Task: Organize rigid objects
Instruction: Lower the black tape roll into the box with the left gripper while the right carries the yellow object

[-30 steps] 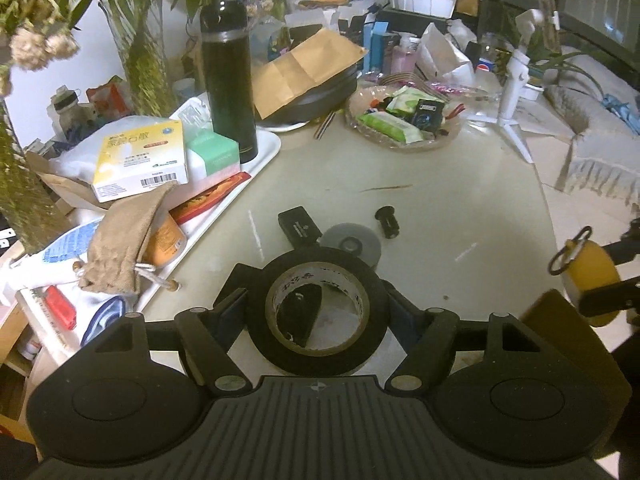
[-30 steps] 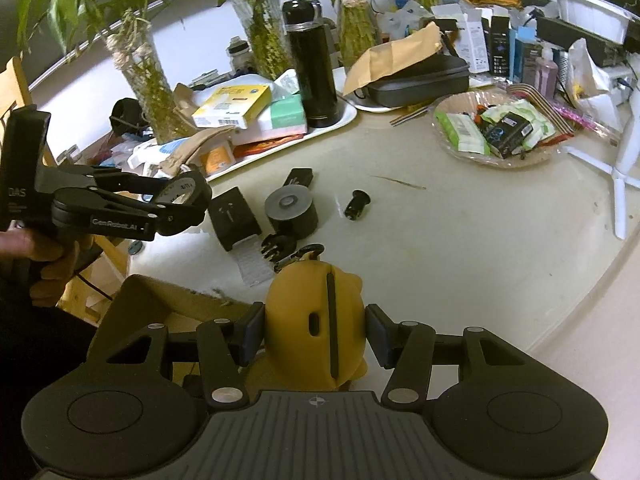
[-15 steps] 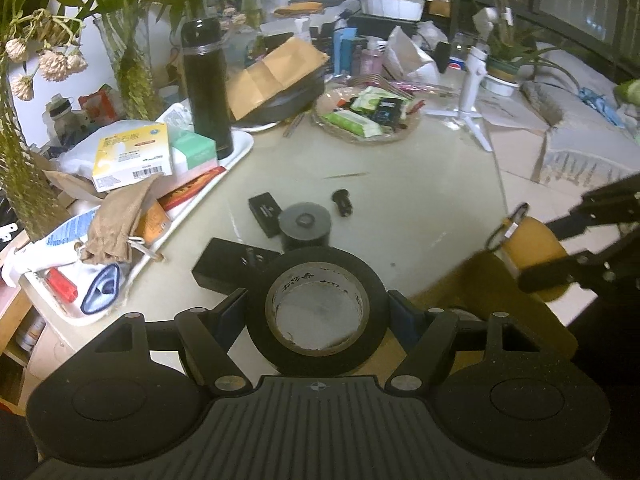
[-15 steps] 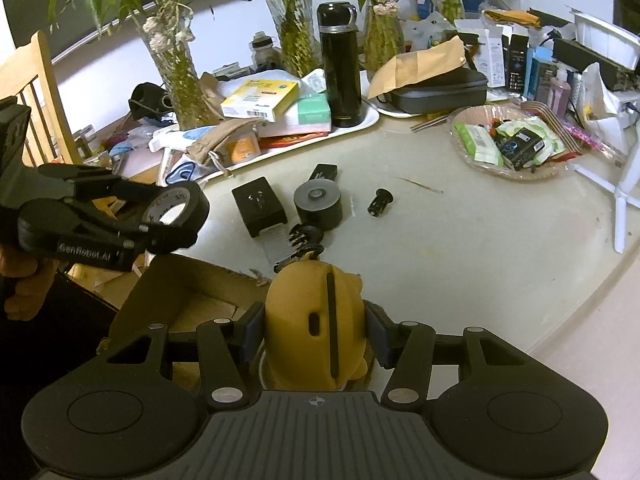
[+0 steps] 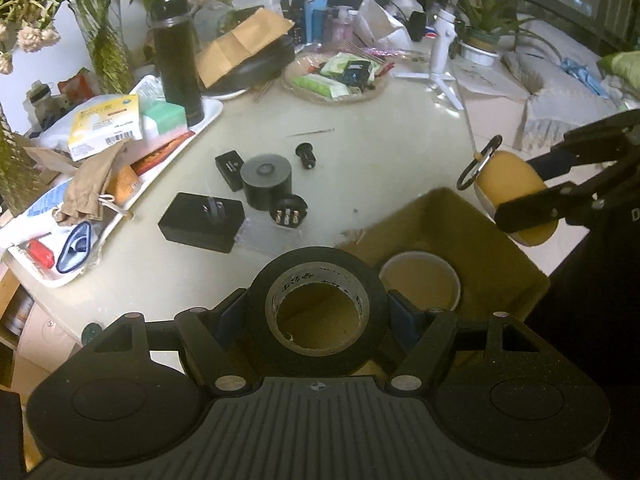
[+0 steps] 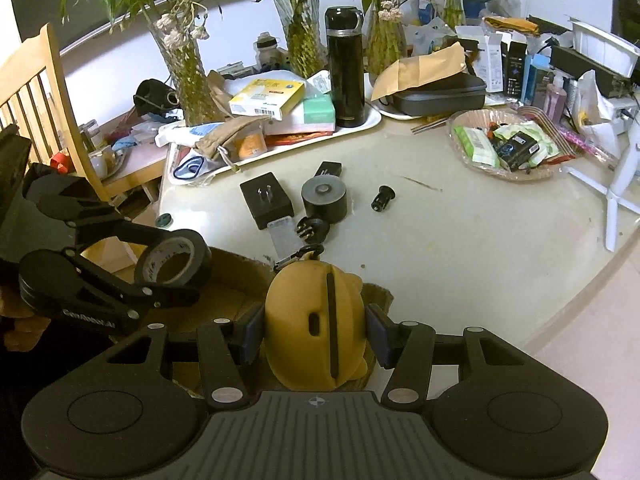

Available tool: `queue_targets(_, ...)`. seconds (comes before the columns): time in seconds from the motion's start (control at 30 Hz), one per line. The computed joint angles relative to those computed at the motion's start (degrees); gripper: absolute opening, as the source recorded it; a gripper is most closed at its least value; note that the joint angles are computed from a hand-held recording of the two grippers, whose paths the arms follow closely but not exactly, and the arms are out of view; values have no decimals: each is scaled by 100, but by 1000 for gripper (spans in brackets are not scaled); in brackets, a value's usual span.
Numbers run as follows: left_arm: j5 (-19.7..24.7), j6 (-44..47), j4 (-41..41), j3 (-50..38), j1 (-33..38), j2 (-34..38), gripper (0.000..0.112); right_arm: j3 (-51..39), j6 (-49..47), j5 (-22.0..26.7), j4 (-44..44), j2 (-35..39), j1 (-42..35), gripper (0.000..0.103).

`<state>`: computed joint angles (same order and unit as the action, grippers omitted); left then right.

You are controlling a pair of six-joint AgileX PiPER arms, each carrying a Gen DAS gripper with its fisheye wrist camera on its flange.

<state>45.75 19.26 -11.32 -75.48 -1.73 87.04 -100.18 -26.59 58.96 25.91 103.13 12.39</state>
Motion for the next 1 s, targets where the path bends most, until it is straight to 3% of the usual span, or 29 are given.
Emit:
queue_targets(0.2, -431, -86, -30, 279, -17, -149, 74, 149, -2, -50, -85, -117, 4, 57)
queue_targets(1.0, -611, -411, -146, 889, 379, -1015, 74, 93, 100, -1, -236, 105, 224, 57)
